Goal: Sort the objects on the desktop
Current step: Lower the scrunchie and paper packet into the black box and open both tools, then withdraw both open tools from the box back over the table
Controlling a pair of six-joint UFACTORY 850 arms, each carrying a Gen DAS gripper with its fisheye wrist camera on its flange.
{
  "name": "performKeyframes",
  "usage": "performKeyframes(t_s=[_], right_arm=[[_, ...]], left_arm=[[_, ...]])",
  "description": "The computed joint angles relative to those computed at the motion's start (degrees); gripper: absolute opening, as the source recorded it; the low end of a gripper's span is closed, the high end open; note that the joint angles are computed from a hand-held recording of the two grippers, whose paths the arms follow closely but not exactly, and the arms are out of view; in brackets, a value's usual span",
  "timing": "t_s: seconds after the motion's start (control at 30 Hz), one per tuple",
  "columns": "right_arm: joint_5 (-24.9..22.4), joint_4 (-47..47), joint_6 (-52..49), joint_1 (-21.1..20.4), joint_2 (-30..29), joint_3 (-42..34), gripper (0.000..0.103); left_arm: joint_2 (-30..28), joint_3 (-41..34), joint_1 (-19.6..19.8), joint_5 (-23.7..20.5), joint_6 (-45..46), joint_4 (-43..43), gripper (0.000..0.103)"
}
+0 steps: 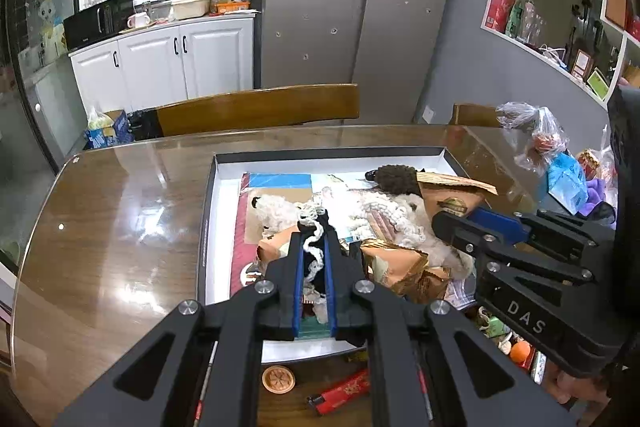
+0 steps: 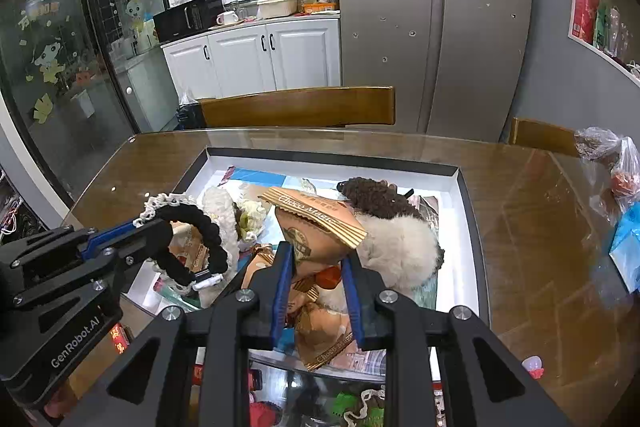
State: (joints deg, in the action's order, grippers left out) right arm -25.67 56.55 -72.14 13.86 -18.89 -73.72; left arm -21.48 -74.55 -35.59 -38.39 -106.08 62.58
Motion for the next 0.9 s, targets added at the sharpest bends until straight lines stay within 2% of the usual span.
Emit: performKeyframes(t_s=[0.3,0.37,0.4,0.43,0.47,0.5,0.53,0.57,0.6,0.67,0.9], right_arm=[[0.38,-0.07,-0.23,0.65,-0.13,0.03,0.025],[0.09,-0.17,0.03,0.51,-0.28,-0.16,0.025],[0.03,-0.05,0.08,0.46,-0.34,-0.25,0.025],[-0.20,0.41,-0.18,0.32,-0.32,-0.26,0.026],[-0.60,0.97,-0.44,0.20,-0.39,-0.40,0.038],[-1.01,0.87,-0.04,0.02,-0.44,-0.53,0.060],[-0.52,0.86,0.24,0.00,-0.37,-0.54,0.062],[1.74,0.96,0.43,0.14,0.07,-0.07,0.067],[2.13,2.55,-1.16,-0.20,0.37,0.17,0.074],[1.98,3.20,-1.84,-0.65,0.57,0.03,0.080],[3.31,1.93,-0.87,-0.79,1.57,0.27,0.081]], left_arm=[[0.17,0.25,0.08,-0.77,0.41,-0.71,0.010],[0.29,0.39,0.11,-0.78,0.01,-0.69,0.014],[0.19,0.24,0.11,-1.23,0.18,-1.08,0.022],[-0.05,-0.15,0.10,-2.02,0.80,-1.99,0.054],[-0.26,-0.43,-0.15,-3.76,0.21,-2.07,0.076],[-0.13,-0.15,-0.36,-4.67,-1.18,-1.06,0.082],[0.30,0.47,-0.54,-4.73,-2.81,0.50,0.083],[0.60,0.69,-0.54,-4.42,-2.95,0.56,0.084],[0.56,0.47,-0.54,-4.67,-2.20,-0.14,0.085],[0.25,-0.06,-0.88,-5.83,-1.42,-0.47,0.086],[0.69,-0.18,-1.53,-6.05,-0.39,-1.13,0.086]])
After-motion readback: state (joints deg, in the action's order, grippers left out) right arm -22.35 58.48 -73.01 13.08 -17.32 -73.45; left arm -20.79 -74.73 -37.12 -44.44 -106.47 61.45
